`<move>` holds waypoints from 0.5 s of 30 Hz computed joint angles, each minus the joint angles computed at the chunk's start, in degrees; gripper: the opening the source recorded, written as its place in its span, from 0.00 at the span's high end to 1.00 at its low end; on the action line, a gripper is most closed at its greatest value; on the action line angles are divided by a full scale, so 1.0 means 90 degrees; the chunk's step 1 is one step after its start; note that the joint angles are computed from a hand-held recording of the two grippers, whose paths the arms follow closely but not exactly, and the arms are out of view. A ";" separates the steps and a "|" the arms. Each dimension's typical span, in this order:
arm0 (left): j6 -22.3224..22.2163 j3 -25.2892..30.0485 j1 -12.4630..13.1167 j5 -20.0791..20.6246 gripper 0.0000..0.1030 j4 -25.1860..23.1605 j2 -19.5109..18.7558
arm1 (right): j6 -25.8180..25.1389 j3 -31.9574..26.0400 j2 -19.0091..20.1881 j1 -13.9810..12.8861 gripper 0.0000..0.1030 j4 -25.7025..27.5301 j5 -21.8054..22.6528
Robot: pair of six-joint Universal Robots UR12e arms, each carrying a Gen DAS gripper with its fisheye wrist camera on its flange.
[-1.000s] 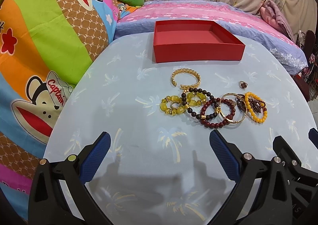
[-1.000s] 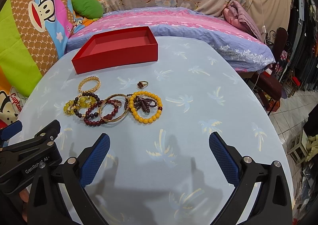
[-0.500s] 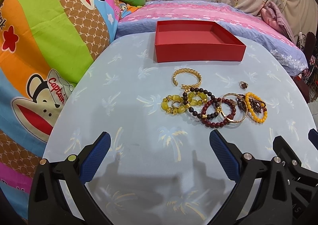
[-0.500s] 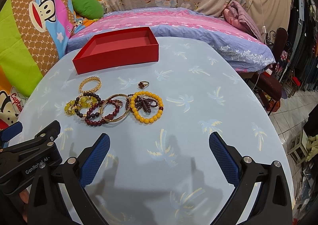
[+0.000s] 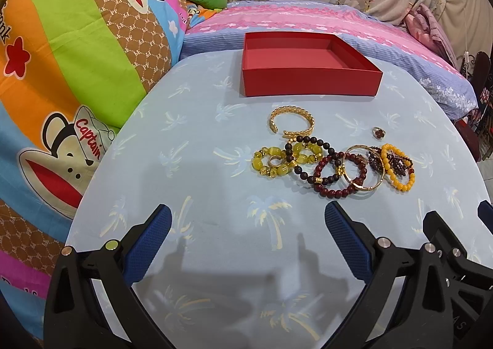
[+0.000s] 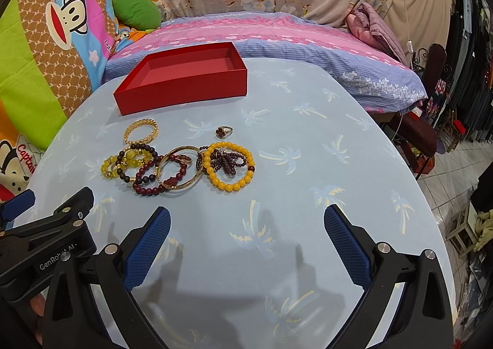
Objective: Organize jewelry
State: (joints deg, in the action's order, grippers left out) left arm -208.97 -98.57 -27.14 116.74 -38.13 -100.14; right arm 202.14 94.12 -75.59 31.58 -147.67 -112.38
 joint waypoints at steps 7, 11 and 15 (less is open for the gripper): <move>0.0005 -0.0008 0.0003 -0.0008 0.08 0.0001 0.0006 | 0.0007 0.0004 0.0030 0.0000 0.06 -0.0022 0.0004; 0.0000 -0.0021 0.0008 -0.0016 0.08 0.0009 0.0007 | 0.0028 -0.0016 0.0034 0.0014 0.06 0.0003 -0.0005; -0.0009 -0.0028 0.0008 -0.0026 0.08 0.0003 0.0009 | 0.0032 -0.0024 0.0039 0.0014 0.06 0.0015 0.0001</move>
